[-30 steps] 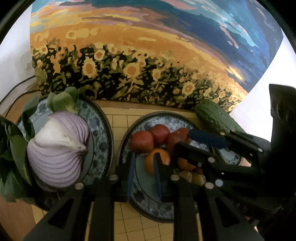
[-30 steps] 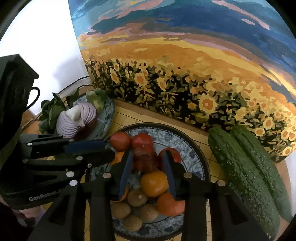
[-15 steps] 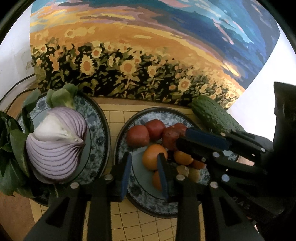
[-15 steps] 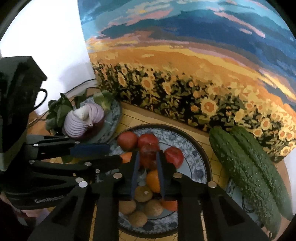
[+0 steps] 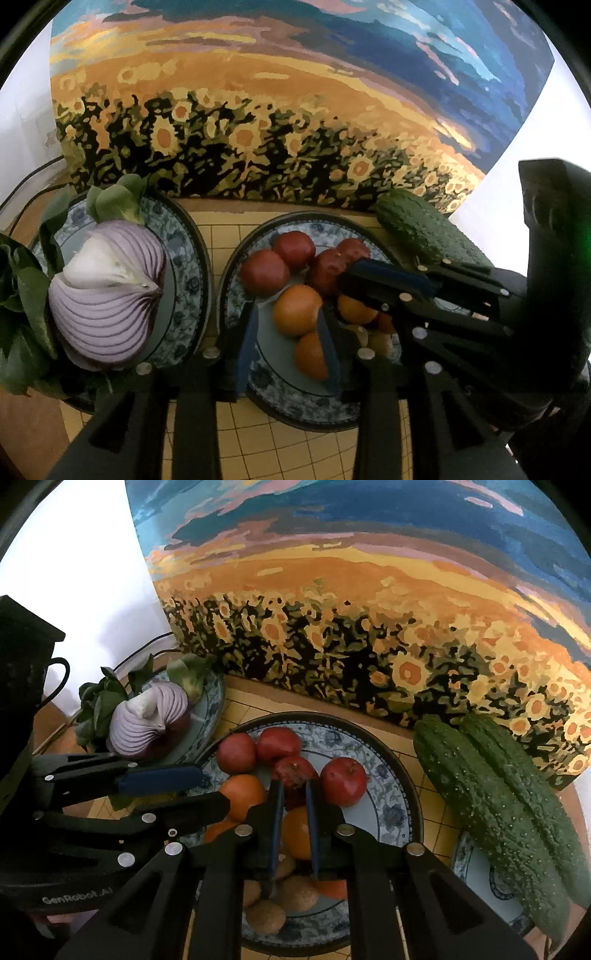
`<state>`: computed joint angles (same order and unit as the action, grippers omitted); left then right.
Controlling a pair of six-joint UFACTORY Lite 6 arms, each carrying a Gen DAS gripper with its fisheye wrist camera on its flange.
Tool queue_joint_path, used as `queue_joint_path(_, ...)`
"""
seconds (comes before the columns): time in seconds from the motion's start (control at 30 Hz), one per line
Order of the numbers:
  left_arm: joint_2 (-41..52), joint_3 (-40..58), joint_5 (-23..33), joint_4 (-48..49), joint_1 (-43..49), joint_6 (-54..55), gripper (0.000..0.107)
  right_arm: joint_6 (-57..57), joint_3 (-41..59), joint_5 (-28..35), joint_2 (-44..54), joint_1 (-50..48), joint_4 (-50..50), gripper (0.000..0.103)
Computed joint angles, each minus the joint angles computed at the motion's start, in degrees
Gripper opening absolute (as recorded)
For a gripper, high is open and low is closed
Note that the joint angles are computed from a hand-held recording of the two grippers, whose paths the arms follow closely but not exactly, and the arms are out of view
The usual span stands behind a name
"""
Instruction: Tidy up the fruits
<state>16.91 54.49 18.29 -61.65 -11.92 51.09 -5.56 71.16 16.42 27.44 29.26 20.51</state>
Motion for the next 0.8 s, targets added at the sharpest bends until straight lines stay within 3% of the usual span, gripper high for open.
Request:
queue_joint_path(0.17, -1.85, -0.58, -0.42, 6.27, -0.25, -5.83, 0.041, 1.4, -0.52, 0.11, -2.33, 0.72, -1.49, 0.014)
queue_joint_path(0.3, -4.87, -2.43, -0.91, 11.05, -0.77, -10.38, 0.05, 7.48, -2.67, 0.37, -6.27, 1.52, -8.21, 0.014)
queue_joint_path(0.63, -16.13, -8.35, -1.16, 21.61, -4.1, -22.0, 0.051, 26.5, -11.25, 1.73, -18.78, 3.98, -24.39, 0.014)
queue_joint_path(0.8, -21.38, -10.47, -0.45, 36.25, -7.38, -37.75, 0.053, 35.57, -14.46, 3.78, -24.19, 6.25, -32.64, 0.014)
